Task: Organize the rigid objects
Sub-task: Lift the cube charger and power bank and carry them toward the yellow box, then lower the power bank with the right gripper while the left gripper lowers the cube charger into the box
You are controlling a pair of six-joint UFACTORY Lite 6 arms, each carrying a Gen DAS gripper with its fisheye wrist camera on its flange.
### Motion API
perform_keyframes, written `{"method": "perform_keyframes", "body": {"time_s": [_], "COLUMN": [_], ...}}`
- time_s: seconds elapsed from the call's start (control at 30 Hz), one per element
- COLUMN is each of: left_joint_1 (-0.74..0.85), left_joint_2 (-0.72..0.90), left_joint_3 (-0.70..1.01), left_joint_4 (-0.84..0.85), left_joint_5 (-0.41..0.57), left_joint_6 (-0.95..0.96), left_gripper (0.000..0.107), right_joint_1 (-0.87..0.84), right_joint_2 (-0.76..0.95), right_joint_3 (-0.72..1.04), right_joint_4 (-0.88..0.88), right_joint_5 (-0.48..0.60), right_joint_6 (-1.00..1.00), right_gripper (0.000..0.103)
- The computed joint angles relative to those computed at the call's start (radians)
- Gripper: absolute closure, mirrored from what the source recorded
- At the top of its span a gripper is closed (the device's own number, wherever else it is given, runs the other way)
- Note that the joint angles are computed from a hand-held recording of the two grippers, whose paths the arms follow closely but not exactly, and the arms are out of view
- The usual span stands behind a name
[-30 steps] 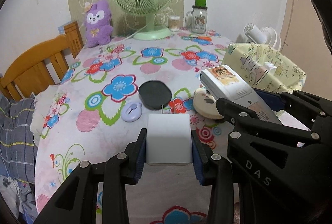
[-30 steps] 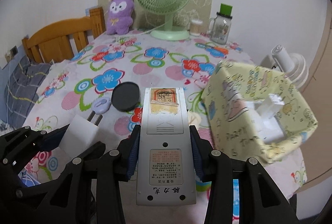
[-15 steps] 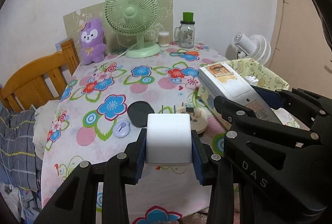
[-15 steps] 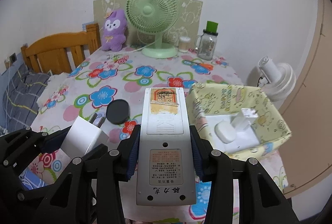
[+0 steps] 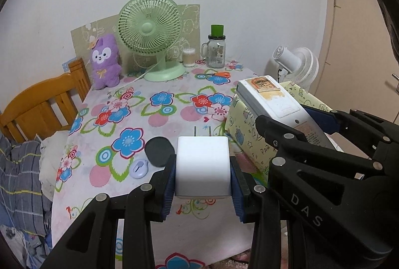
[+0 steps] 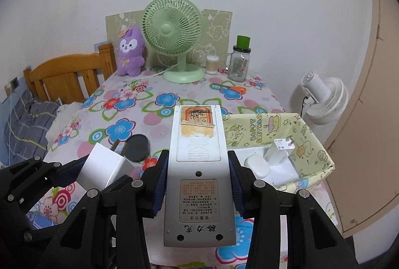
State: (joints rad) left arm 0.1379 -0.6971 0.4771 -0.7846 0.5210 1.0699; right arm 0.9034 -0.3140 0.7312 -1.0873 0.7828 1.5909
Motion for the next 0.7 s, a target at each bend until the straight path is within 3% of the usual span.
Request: {"method": "perform_keyframes", "body": {"time_s": [0.27,0.7], "left_joint_1": [-0.188,-0.422], "left_joint_2": [0.055,0.196], "left_joint_3": [0.038,0.125], "left_joint_4": [0.193,0.553], "left_joint_5": [-0.12,-0.232], "left_joint_6": [-0.27,-0.724], "left_gripper": [0.067,0.067], "right_joint_1": [-0.115,-0.34], "right_joint_2": [-0.062,-0.129], "right_joint_3": [-0.04,-0.086], "right_joint_4": [0.03,0.107], "right_joint_5": [-0.083,-0.219], "right_joint_6": [-0.079,-0.261], "right_gripper": [0.056,0.056]}}
